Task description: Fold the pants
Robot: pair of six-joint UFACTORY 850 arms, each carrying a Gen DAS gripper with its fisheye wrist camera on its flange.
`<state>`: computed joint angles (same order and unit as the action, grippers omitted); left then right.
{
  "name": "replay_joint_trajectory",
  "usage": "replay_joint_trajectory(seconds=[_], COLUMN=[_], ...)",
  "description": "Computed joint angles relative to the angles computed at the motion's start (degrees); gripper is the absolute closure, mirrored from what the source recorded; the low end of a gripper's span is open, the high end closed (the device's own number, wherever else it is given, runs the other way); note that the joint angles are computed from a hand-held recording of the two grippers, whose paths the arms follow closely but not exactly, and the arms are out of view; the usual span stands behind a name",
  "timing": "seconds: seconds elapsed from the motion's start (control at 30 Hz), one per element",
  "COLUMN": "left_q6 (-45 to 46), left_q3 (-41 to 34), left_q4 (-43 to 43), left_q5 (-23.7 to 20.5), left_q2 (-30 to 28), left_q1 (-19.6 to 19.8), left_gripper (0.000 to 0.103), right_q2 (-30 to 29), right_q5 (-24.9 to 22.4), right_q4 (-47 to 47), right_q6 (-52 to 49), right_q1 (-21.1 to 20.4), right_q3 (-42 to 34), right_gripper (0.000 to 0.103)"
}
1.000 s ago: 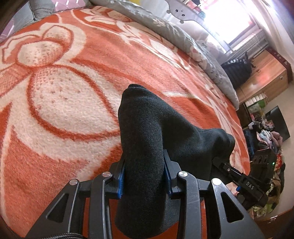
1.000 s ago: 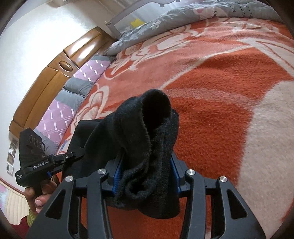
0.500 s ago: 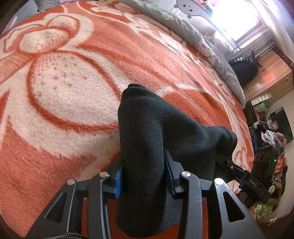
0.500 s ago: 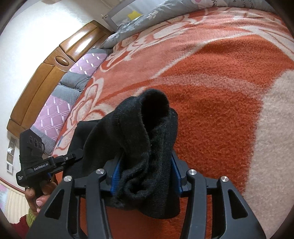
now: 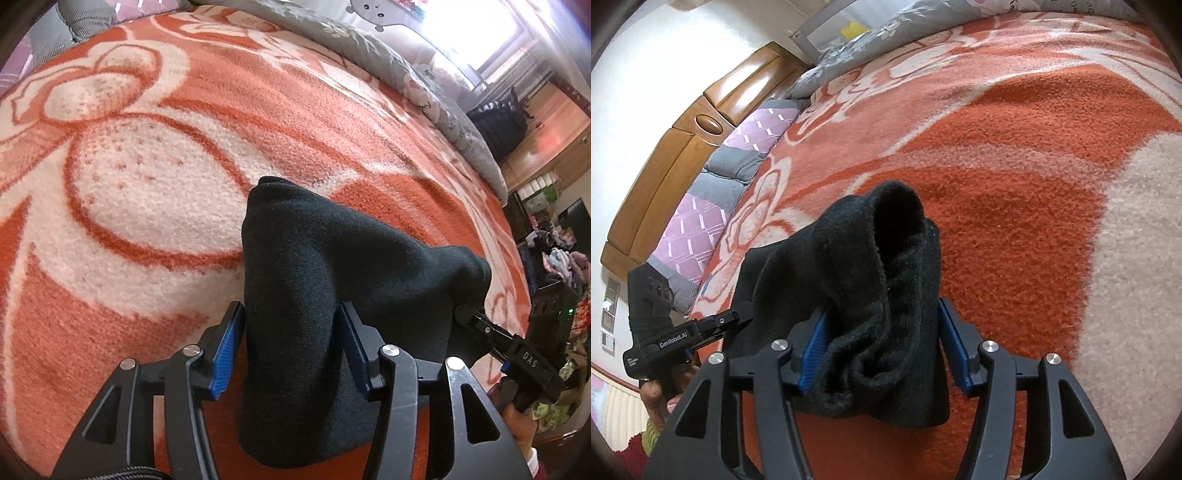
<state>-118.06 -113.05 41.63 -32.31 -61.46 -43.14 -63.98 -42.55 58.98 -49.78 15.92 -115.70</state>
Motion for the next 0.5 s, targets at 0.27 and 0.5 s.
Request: replay_joint_trajectory(seconds=[0.27,0.5], left_q6=[-0.38,3.25], left_q3=[0.16,-3.87], left_q4=[1.23,0.98], left_q5=[-3.22,-10.47], left_q2=[0.55,-0.72], left_q1=[-1.19,-3.52], left_gripper=[0.04,0.034], right_q2=[5.46,11.05], right_q5=[4.89,9.56], right_q4=[3.35,9.64], right_q6=[-5.55,-15.72], right_q1=[0.39,0.74], right_q3=[7.48,15.68], right_gripper=[0.041,0.027])
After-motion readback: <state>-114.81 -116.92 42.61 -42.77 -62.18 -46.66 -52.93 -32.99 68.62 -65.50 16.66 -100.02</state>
